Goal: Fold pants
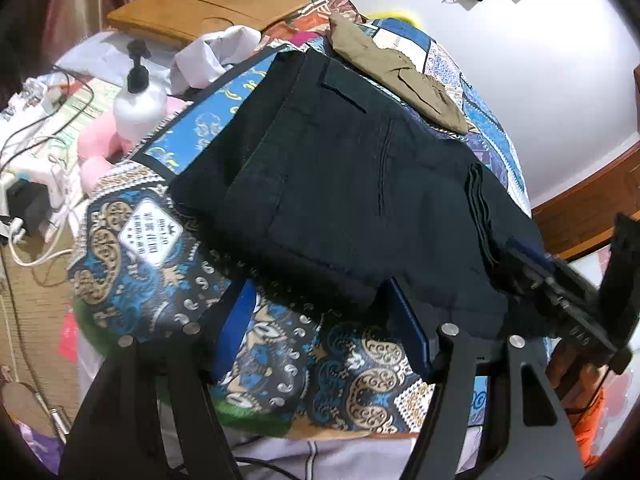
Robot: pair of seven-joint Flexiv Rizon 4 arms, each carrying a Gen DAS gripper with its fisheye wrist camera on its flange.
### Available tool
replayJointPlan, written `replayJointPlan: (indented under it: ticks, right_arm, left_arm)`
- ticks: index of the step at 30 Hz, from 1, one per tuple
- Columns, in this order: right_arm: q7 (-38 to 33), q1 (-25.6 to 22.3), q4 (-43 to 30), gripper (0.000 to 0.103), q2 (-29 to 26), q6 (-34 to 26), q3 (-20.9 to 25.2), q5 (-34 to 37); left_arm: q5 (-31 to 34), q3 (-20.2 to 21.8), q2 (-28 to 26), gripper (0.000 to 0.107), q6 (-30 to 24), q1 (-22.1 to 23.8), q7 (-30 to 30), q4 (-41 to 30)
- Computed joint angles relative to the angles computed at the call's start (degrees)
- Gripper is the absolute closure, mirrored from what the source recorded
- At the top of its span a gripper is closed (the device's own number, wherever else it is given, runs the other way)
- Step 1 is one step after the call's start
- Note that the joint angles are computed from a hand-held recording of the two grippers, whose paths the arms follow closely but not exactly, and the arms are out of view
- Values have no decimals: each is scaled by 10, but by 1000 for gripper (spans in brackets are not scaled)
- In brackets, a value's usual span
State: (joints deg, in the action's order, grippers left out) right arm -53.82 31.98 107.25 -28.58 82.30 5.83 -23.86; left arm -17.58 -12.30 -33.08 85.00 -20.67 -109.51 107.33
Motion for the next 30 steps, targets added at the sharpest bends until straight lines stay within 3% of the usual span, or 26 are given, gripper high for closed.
replayJointPlan:
  ticks: [7,11,14,16,18,21,26,30]
  right_arm:
    - [-28,-13,-6,59,-4,-17,22,11]
    - [-39,-21,-10,58,-9,-16,35,27]
    - [-52,-31,-15,58,-13,-16,48,44]
    - [-57,-31,-16,58,-13,-17,50,50]
    - [-58,-26,-16,58,-11,-19,46,51]
    - [-57,-21,-15,59,-10,-20,41,50]
    - [-55,-27,-12,59,-2,-17,45,64]
    - [-19,-10,27,59,30,27,11,56]
  left_arm:
    - [-14,-43,-25,40,38,35,16,-8]
    - [-16,-28,-39,40,38,25,8,-25]
    - [1,47,-48,43,7,-31,-21,-62]
    - [31,121,-56,61,-34,-84,-56,-97]
    - [60,148,-60,75,-55,-99,-73,-115]
    - [105,178,-57,86,-61,-118,-98,-131]
    - [201,252,-51,90,-91,-171,-145,-179]
    - [282,296,-43,91,-111,-208,-169,-227]
